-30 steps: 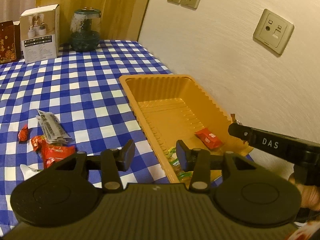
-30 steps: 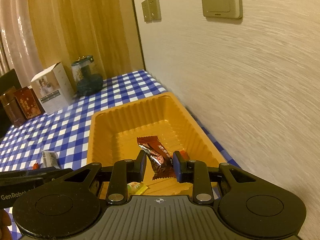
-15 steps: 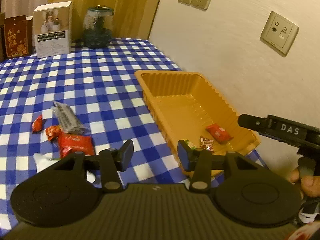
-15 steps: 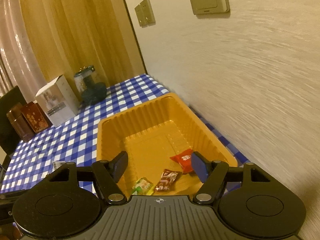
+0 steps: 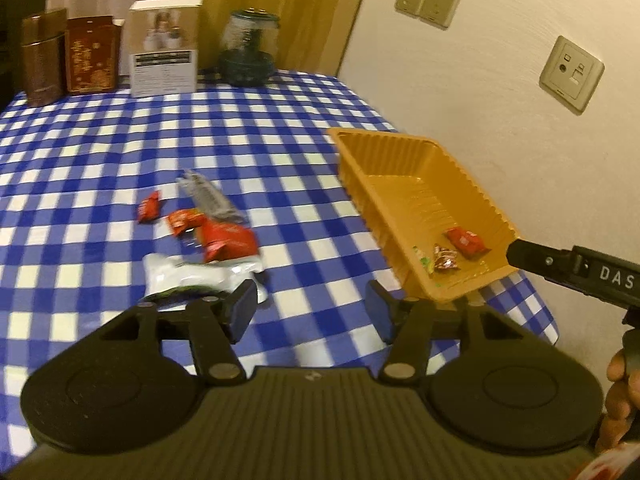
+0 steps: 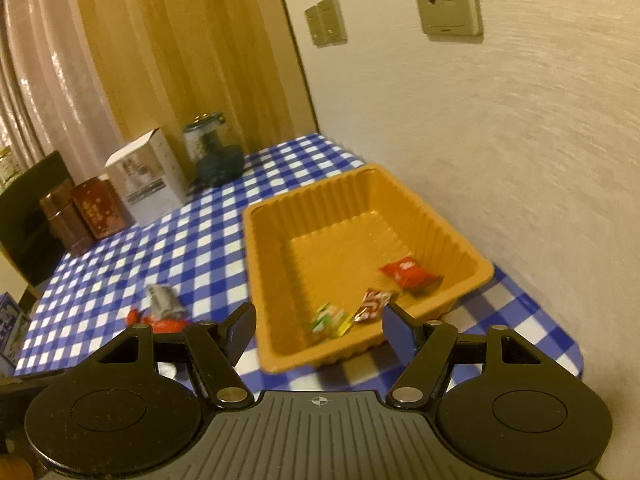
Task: Organize snacks
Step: 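Move both tools away from the tray back over the remaining snacks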
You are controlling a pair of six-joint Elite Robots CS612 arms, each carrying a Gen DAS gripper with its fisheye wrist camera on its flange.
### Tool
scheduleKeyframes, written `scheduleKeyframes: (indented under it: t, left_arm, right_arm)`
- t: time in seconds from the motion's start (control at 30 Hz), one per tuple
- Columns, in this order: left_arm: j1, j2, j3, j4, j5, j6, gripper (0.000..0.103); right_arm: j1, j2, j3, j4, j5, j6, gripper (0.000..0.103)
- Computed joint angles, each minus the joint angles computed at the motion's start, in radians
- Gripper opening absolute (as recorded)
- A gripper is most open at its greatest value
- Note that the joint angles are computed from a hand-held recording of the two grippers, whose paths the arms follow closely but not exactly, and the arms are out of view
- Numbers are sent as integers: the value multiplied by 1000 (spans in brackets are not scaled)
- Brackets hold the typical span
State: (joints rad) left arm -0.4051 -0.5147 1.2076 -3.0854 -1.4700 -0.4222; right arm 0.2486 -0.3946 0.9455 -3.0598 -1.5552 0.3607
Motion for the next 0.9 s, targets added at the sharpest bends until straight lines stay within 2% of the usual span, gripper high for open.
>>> scheduleKeyframes:
  t: [0.47,0.77,0.9]
  left_arm:
    - [19,-89,177,-73,72,-46,63]
    - [30,-112,220,-85,81,-40,66]
    - [34,-113,216,-72,66,-11,66]
  right_arm:
    - [39,-42,71,-6,38,-47,70]
    - [52,-50,83,5,57,-80,70]
    - [54,-52,84,17,65,-97,70]
